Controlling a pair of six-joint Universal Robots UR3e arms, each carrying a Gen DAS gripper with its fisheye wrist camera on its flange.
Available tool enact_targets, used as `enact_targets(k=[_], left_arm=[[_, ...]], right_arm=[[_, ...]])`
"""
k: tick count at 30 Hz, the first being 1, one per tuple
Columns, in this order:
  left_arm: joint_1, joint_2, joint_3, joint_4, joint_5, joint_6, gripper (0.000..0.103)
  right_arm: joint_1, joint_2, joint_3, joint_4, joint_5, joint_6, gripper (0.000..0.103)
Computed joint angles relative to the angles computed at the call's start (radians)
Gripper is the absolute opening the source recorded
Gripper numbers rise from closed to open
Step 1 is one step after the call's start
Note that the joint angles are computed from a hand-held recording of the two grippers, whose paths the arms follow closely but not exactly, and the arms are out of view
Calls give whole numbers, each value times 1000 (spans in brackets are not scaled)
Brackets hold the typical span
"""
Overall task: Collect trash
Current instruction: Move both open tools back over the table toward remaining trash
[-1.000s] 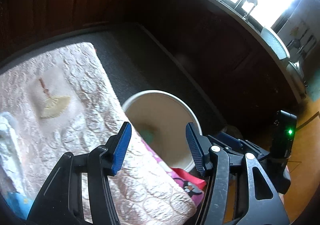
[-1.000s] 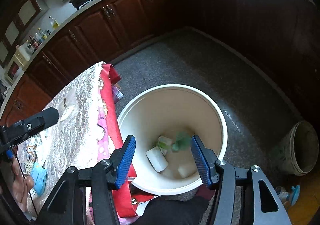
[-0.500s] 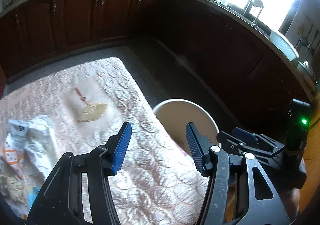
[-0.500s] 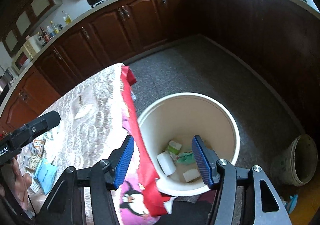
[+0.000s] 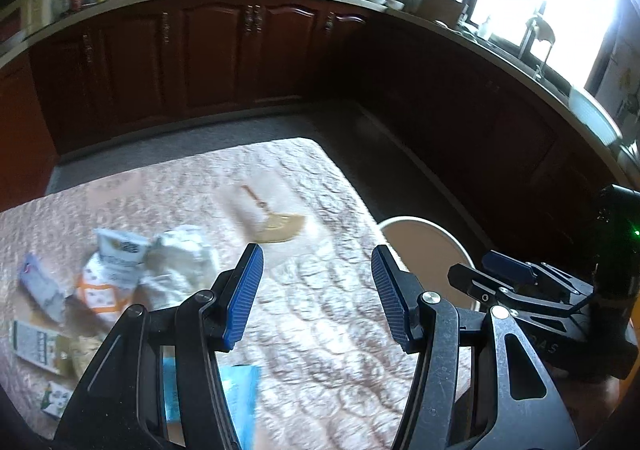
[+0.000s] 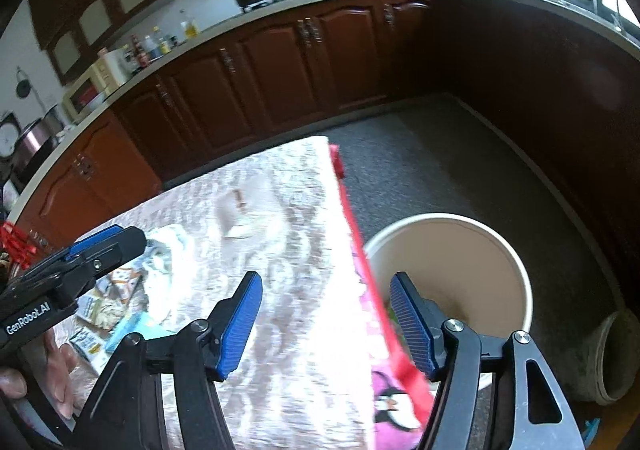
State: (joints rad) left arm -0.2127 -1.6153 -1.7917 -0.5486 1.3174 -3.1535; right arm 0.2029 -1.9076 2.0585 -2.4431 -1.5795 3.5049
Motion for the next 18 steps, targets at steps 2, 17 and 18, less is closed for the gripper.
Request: enact_targets(k=[2, 17, 18], left_arm=[[34, 40, -38, -2, -9, 7, 55], [401, 345, -266, -152, -113, 150, 55], [425, 360, -278, -156, -122, 165, 55]], right_arm=[[36, 33, -16, -23, -8, 12, 66], [278, 369, -281, -107, -40, 76, 69], [289, 388, -301, -103, -41, 73, 69]])
